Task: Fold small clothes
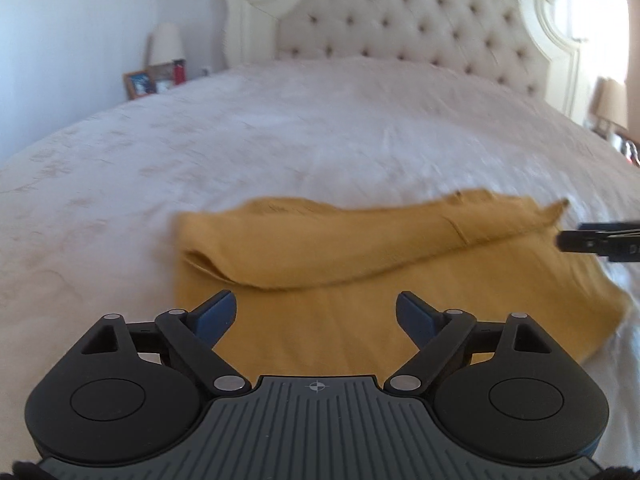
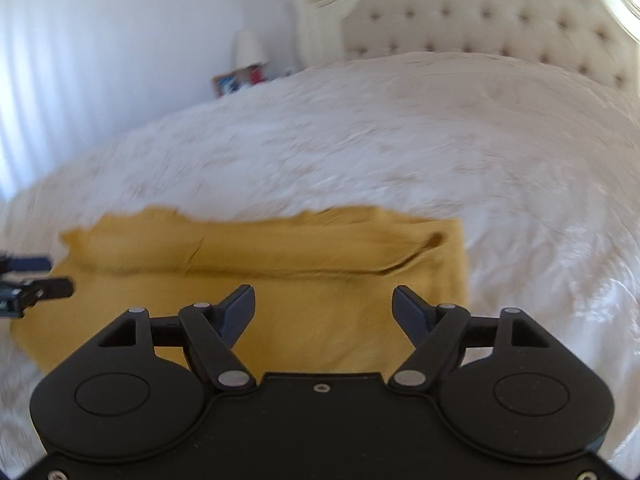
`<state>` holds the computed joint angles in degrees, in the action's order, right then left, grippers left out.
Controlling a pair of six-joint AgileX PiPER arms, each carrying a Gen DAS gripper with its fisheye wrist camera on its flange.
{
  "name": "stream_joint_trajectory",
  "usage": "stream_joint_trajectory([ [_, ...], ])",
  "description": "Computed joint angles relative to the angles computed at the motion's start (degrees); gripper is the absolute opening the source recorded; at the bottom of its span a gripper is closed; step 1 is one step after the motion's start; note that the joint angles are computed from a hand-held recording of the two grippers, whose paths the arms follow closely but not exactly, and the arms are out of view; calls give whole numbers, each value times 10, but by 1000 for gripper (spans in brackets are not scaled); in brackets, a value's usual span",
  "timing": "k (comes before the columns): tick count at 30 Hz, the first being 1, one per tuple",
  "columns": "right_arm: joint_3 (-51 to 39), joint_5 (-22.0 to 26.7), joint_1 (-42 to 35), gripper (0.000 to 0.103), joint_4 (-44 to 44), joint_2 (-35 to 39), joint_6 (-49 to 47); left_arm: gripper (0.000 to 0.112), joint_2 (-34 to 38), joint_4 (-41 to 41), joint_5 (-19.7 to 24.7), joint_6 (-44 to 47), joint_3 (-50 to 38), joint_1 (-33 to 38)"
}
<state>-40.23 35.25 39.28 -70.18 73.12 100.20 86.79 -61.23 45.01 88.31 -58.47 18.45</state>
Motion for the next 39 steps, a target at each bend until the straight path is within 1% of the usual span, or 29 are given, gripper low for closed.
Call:
stream_joint_trajectory([
  [3, -30, -9, -5, 77, 38, 35, -59, 87, 20, 31, -27, -31, -15, -29],
  [7, -65, -27, -34, 77, 91, 75, -126, 87, 66, 90, -50, -110, -59, -55],
  [15, -138, -63, -125, 77, 188, 142, -234, 87, 143, 168, -67, -228, -169, -89],
  [18, -151, -73, -148, 77, 185, 157, -229, 87, 175, 194, -63, -272, -217, -98],
  [22, -153, -85, -167, 77, 146, 171, -184, 87, 212, 224, -47, -328, -275, -104],
  [27, -135, -97, -172, 79, 56, 181, -81, 89, 237, 246, -45, -355, -312, -110],
  [30, -120, -91, -163, 81, -13, 186, -7, 91, 244, 246, -45, -360, -318, -109],
  [32, -120, -79, -156, 83, -34, 191, 14, 92, 248, 243, -44, -360, -324, -109],
  [34, -138, -70, -156, 85, 0, 198, -27, 92, 257, 247, -37, -369, -343, -110],
  [36, -163, -67, -166, 85, 50, 205, -82, 92, 274, 251, -24, -396, -375, -109],
  [37, -170, -67, -172, 85, 62, 207, -92, 92, 281, 253, -18, -416, -391, -108],
  [39, -180, -70, -187, 85, 84, 209, -95, 93, 289, 273, -23, -462, -415, -110],
])
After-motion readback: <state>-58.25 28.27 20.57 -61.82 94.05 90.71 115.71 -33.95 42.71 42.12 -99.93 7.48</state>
